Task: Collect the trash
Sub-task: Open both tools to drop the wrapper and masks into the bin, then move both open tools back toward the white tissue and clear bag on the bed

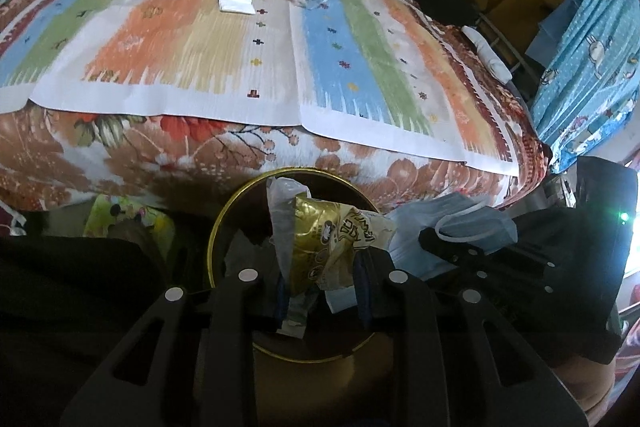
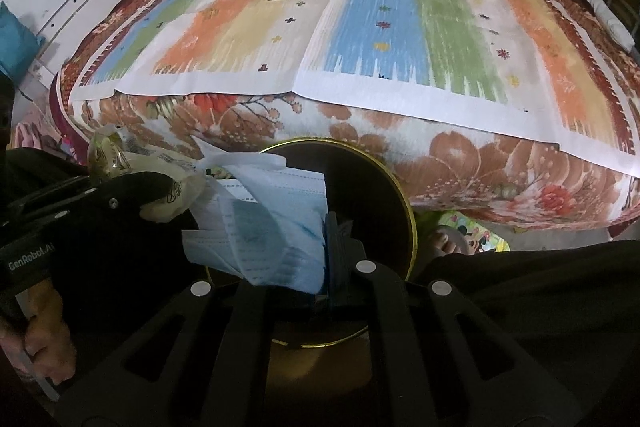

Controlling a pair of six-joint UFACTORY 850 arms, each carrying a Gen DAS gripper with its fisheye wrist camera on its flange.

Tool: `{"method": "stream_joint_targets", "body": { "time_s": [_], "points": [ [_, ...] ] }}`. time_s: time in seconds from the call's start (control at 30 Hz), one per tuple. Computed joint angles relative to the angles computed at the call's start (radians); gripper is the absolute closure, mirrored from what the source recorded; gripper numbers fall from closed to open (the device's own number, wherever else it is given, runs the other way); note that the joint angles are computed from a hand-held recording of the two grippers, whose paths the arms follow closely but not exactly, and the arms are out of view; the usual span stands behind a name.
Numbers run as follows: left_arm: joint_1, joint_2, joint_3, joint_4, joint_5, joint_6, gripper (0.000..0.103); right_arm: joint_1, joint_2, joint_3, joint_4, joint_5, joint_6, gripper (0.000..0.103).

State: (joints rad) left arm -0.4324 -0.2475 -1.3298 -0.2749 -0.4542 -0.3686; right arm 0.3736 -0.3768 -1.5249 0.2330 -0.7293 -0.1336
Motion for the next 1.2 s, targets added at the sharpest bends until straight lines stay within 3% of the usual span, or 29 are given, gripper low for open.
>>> {"method": "stream_joint_targets", "body": {
  "time_s": [0.13, 0.2, 0.27, 0.47, 0.73, 0.8, 1.07, 1.2],
  "points": [
    [0.007, -0.01, -0.007, -0.034, -0.011, 0.016, 0.068, -0.002, -0.011, -0.013, 0.005, -0.023, -0.001, 0.097],
    [0.008, -0.014, -0.01, -0.039, -0.016, 0.018, 0.063, -0.003, -0.02, -0.022, 0.015, -0.04, -0.01, 0.089],
    [0.009, -0.019, -0.017, -0.039, -0.022, 0.018, 0.058, -0.001, -0.02, -0.023, 0.007, -0.039, -0.003, 0.075],
    [0.01, -0.019, -0.017, -0.041, -0.023, 0.018, 0.055, -0.008, -0.022, -0.026, 0.026, -0.043, -0.004, 0.068],
    [0.013, -0.013, -0.012, -0.04, -0.011, 0.007, 0.055, -0.024, -0.021, -0.028, 0.088, -0.043, -0.029, 0.066],
    [0.017, -0.014, -0.014, -0.046, -0.013, 0.008, 0.055, -0.02, -0.012, -0.02, 0.069, -0.022, -0.022, 0.06],
    [0.016, -0.015, -0.031, 0.076, -0.031, -0.101, 0.053, -0.022, -0.007, -0.024, 0.084, 0.015, -0.047, 0.057],
    [0.011, -0.015, -0.057, 0.188, -0.045, -0.173, 0.048, -0.019, -0.02, -0.048, 0.101, 0.013, -0.094, 0.05]
  ]
}}
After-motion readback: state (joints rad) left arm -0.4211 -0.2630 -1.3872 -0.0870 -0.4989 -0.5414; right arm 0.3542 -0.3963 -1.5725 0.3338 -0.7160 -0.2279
